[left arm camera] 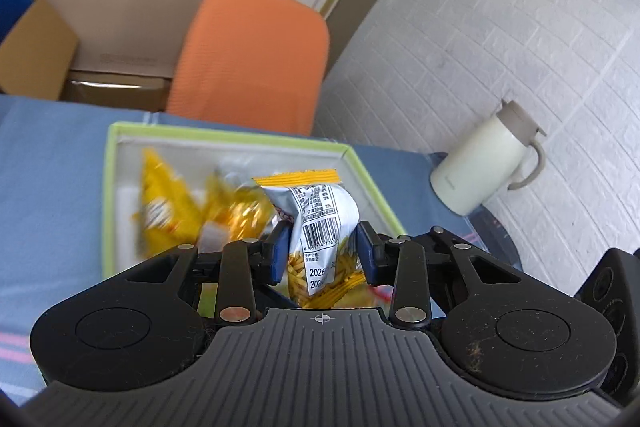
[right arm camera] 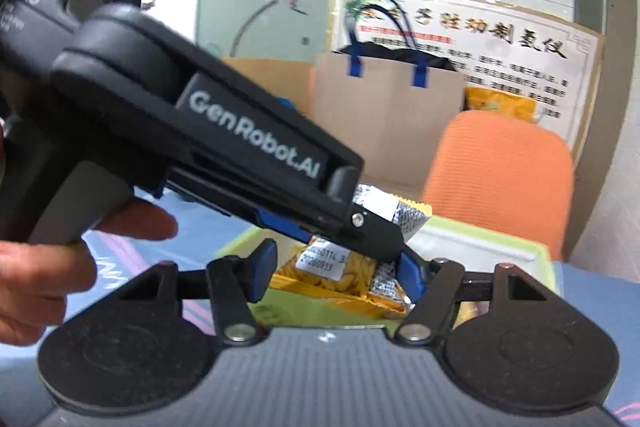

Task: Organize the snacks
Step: 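Carry the white-and-yellow packet into the green box and release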

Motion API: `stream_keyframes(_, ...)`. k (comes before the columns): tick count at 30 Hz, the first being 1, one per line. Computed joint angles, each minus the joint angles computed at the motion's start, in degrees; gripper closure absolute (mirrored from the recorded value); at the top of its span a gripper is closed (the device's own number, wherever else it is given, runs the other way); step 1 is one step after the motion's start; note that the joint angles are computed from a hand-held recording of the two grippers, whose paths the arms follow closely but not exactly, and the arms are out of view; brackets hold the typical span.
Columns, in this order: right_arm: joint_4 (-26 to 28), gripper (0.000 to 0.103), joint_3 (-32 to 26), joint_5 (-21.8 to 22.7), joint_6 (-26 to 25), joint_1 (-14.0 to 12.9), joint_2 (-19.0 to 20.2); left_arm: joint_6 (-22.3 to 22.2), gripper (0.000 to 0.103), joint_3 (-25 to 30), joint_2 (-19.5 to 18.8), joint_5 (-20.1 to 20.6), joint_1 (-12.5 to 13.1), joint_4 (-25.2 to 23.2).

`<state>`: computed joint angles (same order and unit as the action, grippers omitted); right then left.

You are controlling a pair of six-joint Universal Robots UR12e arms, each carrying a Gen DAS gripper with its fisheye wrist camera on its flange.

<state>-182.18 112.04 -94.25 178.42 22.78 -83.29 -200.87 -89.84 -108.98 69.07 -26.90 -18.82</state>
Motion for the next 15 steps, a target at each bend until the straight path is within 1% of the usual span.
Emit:
stream_keyframes(4, 2.78, 0.031, -1.24, 1.73, 0.77, -2.73, 0.88, 2.00, 0.089, 6.06, -4.29, 0.70, -0.95, -4.32)
stream_keyframes(6, 3.91, 0.032, -2.32, 2.64, 0.77, -3.56, 1.85, 2.29, 0.089, 8.34, -5.93, 1.15, -1.20, -6.42)
stream_keyframes(9, 4.38, 0.032, -2.29, 4.52, 1.22, -4.59, 2.37, 2.79, 0.089, 10.43, -7.54, 2.82, -1.59, -8.42)
stream_keyframes(11, 4.22, 0.031, -1.77, 5.24, 1.12, -4.93, 2.50, 2.83, 0.089, 11.01, -8.25, 3.20, -1.62, -8.89)
stream_keyframes(12, 4.19, 0.030, -1.69, 5.80, 1.42, -5.25, 2.66, 2.95, 0.088, 11.22, -8.52, 4.09, -1.74, -9.14)
stream_keyframes(13, 4.07, 0.029, -1.60, 6.25, 1.83, -5.56, 2.81, 3.12, 0.085, 11.20, -8.72, 5.12, -1.85, -8.48)
stream_keyframes(14, 3.59, 0.026, -1.12, 6.29, 2.33, -5.64, 2.64, 3.46, 0.072, 10.87, -8.80, 6.14, -1.95, -6.94)
stream_keyframes(15, 3.10, 0.025, -0.97, 6.35, 2.72, -5.93, 2.62, 3.42, 0.065, 10.45, -8.67, 7.27, -2.05, -5.74)
